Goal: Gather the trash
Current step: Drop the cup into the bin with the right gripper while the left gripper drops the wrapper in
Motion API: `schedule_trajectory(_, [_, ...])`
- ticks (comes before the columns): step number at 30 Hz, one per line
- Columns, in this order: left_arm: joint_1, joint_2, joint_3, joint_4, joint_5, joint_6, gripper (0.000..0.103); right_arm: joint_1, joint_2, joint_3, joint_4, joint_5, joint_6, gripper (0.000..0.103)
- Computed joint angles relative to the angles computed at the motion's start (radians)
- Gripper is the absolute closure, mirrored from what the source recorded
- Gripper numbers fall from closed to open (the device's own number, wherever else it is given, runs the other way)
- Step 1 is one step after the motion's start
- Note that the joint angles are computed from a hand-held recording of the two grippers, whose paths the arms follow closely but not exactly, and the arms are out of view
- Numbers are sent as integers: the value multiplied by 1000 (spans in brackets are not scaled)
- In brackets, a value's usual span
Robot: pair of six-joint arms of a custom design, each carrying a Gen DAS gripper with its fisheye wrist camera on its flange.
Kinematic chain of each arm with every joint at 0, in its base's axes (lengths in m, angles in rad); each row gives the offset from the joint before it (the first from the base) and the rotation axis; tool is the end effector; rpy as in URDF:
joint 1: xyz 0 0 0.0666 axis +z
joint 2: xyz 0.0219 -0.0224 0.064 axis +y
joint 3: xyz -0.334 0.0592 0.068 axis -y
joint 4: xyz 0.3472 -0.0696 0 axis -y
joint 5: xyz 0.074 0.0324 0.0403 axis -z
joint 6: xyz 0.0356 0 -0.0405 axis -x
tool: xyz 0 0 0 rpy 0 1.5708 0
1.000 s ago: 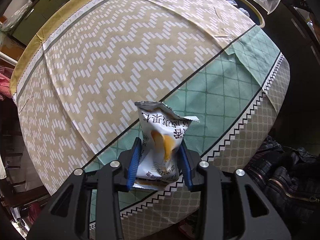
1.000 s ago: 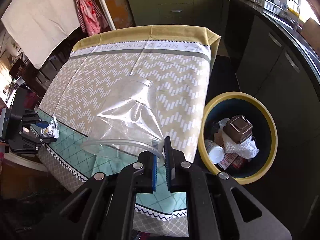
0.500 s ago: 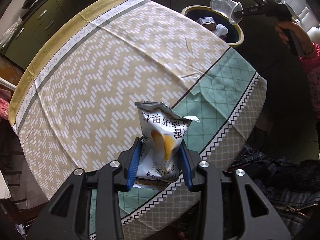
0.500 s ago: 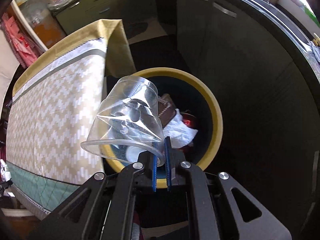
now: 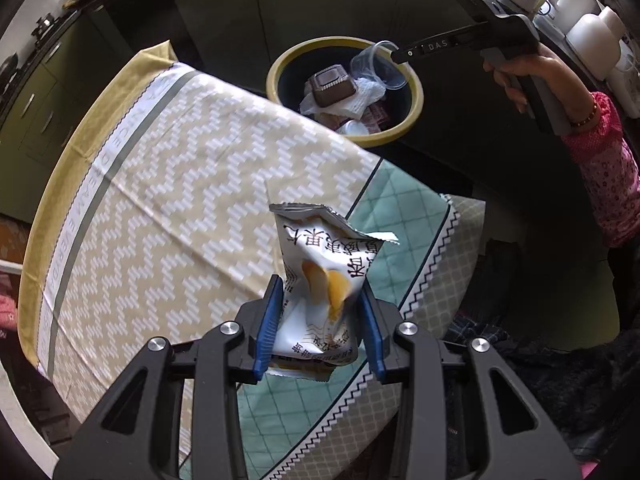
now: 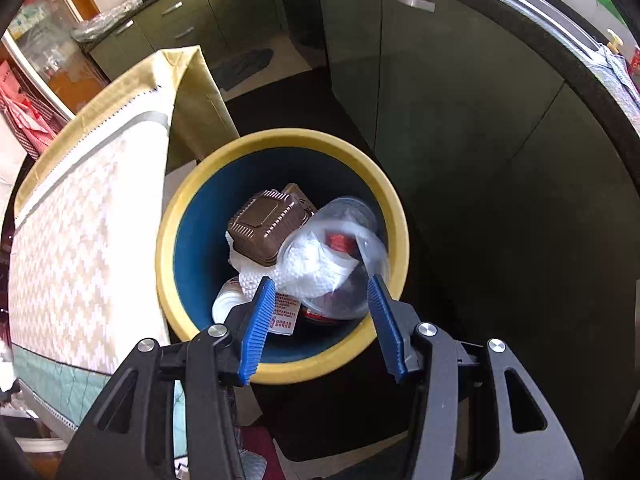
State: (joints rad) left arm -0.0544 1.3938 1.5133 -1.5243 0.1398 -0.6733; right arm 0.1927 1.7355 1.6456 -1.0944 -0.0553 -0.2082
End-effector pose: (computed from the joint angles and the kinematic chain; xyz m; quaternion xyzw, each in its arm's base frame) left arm 0.3917 -0.0267 0.4050 0.3592 0.9270 -0.0411 0.1000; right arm 0.5205 0.1032 0.3162 0.0023 0.9810 0.0648 0.1827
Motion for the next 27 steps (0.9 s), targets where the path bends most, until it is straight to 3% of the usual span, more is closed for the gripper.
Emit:
schedule_trajectory(8, [-178,238,231,-5,-11,95,67,-36,-208,-185,76,-83,8,54])
schedule_trajectory(15, [-266,481,464,-1,-51,205,67,-82,-387,-343,77,-122,22,54])
schedule_trajectory(17, [-274,542,519,10,-60,239,61,-91,-415,-372,76,-135,23,54])
schedule_trajectory(18, [-278,569,543,15,-65,254,46,-93,-424,-380,74,-141,23,54])
schedule_trajectory(19, [-284,585,553,28,-76,269,39,-92,-433,-390,72,-145,23,54])
schedule_trajectory(23, [-287,620,563,68,-102,300,39,-83,-451,-403,67,-160,23,54])
schedule_trajectory(27, [-253,509,434,143,-60,303,39,-55,-476,-419,74,-181,24,53])
